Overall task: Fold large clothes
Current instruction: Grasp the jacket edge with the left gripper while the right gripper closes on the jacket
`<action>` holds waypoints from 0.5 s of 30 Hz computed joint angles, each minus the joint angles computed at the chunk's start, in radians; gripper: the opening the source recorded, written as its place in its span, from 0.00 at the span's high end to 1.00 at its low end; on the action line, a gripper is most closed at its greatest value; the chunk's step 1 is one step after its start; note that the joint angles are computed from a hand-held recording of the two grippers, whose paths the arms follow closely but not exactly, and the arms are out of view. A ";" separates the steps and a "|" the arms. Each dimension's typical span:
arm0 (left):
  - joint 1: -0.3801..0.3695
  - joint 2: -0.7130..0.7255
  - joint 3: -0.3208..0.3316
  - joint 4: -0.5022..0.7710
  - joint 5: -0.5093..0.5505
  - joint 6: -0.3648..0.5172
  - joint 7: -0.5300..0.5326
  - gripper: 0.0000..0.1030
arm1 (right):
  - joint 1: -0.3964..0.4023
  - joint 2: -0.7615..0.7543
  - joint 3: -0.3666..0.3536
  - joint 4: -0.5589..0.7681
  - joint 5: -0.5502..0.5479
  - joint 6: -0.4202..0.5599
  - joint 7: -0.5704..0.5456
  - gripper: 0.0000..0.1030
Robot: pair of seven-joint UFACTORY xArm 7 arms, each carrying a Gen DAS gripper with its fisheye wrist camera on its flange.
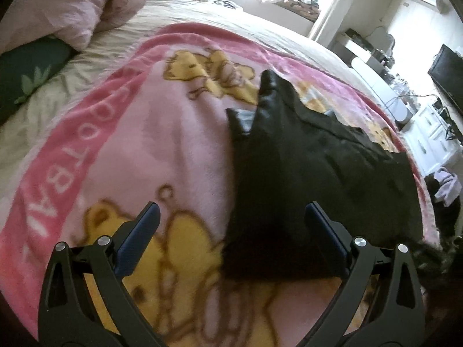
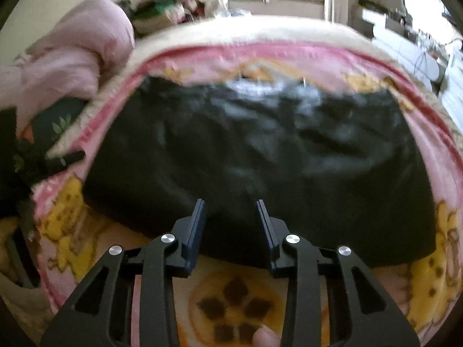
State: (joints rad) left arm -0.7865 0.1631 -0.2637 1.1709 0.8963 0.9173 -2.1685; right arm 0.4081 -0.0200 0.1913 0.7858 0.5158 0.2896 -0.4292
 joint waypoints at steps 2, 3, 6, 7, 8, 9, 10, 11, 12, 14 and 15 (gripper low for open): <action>0.013 0.020 0.008 0.016 -0.008 -0.029 0.026 0.09 | 0.000 0.035 0.005 -0.002 -0.053 -0.022 0.029 0.69; 0.022 0.031 0.016 0.019 -0.008 -0.064 0.040 0.09 | 0.000 0.041 0.009 -0.010 -0.066 -0.043 0.032 0.69; 0.038 0.065 0.036 0.029 -0.030 -0.124 0.079 0.09 | -0.005 0.038 0.018 -0.018 -0.057 -0.054 0.017 0.69; 0.043 0.073 0.044 0.029 -0.037 -0.146 0.092 0.09 | -0.009 0.037 0.018 -0.013 -0.021 -0.039 -0.018 0.69; 0.049 0.086 0.054 0.027 -0.036 -0.183 0.103 0.09 | -0.014 0.037 0.017 -0.005 0.013 -0.019 -0.053 0.69; 0.050 0.091 0.064 0.021 -0.032 -0.210 0.102 0.09 | -0.018 0.035 0.015 0.003 0.038 0.003 -0.076 0.69; 0.052 0.095 0.076 0.011 -0.023 -0.244 0.092 0.09 | -0.019 0.035 0.014 0.013 0.044 0.020 -0.076 0.69; 0.053 0.097 0.088 0.000 -0.005 -0.284 0.072 0.09 | -0.025 0.028 0.009 0.029 0.060 0.054 -0.090 0.69; 0.050 0.099 0.103 -0.011 0.030 -0.321 0.038 0.09 | -0.029 0.023 0.005 0.046 0.095 0.079 -0.120 0.69; 0.043 0.100 0.118 -0.017 0.075 -0.347 -0.003 0.23 | -0.031 0.026 0.000 0.081 0.130 0.080 -0.137 0.69; 0.036 0.096 0.137 -0.027 0.143 -0.389 -0.067 0.32 | -0.029 0.040 0.001 0.108 0.094 0.071 -0.097 0.69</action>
State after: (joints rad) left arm -0.7508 0.2595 -0.1271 1.1441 1.0394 0.5287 -2.2358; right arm 0.3786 0.0199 0.1923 0.8939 0.6095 0.3611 -0.5265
